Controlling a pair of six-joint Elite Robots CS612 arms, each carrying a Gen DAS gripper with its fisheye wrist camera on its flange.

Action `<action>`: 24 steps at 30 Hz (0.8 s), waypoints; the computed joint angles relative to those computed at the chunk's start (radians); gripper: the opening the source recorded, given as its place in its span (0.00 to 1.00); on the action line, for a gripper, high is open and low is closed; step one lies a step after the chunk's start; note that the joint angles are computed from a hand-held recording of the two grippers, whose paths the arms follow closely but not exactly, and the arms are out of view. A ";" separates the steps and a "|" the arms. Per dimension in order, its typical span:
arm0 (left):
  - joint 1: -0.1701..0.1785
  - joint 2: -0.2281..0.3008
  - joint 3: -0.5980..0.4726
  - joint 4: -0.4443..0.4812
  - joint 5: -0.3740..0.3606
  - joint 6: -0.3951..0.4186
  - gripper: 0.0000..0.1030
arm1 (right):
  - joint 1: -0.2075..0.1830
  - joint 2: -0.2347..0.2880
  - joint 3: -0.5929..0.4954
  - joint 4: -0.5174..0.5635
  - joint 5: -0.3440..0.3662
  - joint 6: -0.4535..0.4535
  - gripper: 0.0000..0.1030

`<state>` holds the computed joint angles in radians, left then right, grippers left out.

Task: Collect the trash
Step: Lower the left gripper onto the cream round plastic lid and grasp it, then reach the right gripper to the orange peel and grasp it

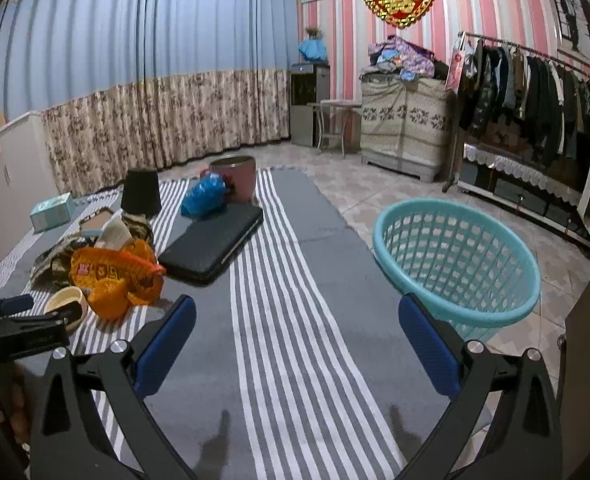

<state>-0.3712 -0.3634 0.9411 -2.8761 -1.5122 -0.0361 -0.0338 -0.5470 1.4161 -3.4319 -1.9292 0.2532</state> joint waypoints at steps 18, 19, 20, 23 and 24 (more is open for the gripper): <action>0.014 -0.016 0.034 -0.049 -0.061 0.037 0.59 | 0.015 0.002 -0.015 0.061 0.003 -0.041 0.96; 0.016 -0.020 0.043 -0.067 -0.061 0.037 0.59 | 0.020 0.004 -0.021 0.066 -0.001 -0.053 0.96; 0.020 -0.025 0.053 -0.086 -0.061 0.037 0.59 | 0.022 0.004 -0.023 0.067 -0.001 -0.061 0.96; 0.030 -0.036 0.079 -0.146 -0.039 0.042 0.59 | 0.032 0.008 -0.037 0.078 0.015 -0.077 0.96; 0.033 -0.038 0.086 -0.163 -0.032 0.044 0.59 | 0.034 0.008 -0.039 0.081 0.022 -0.077 0.96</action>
<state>-0.3387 -0.4016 1.0267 -3.0388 -1.5445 0.0079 -0.0002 -0.5389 1.3775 -3.3512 -1.9072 0.1759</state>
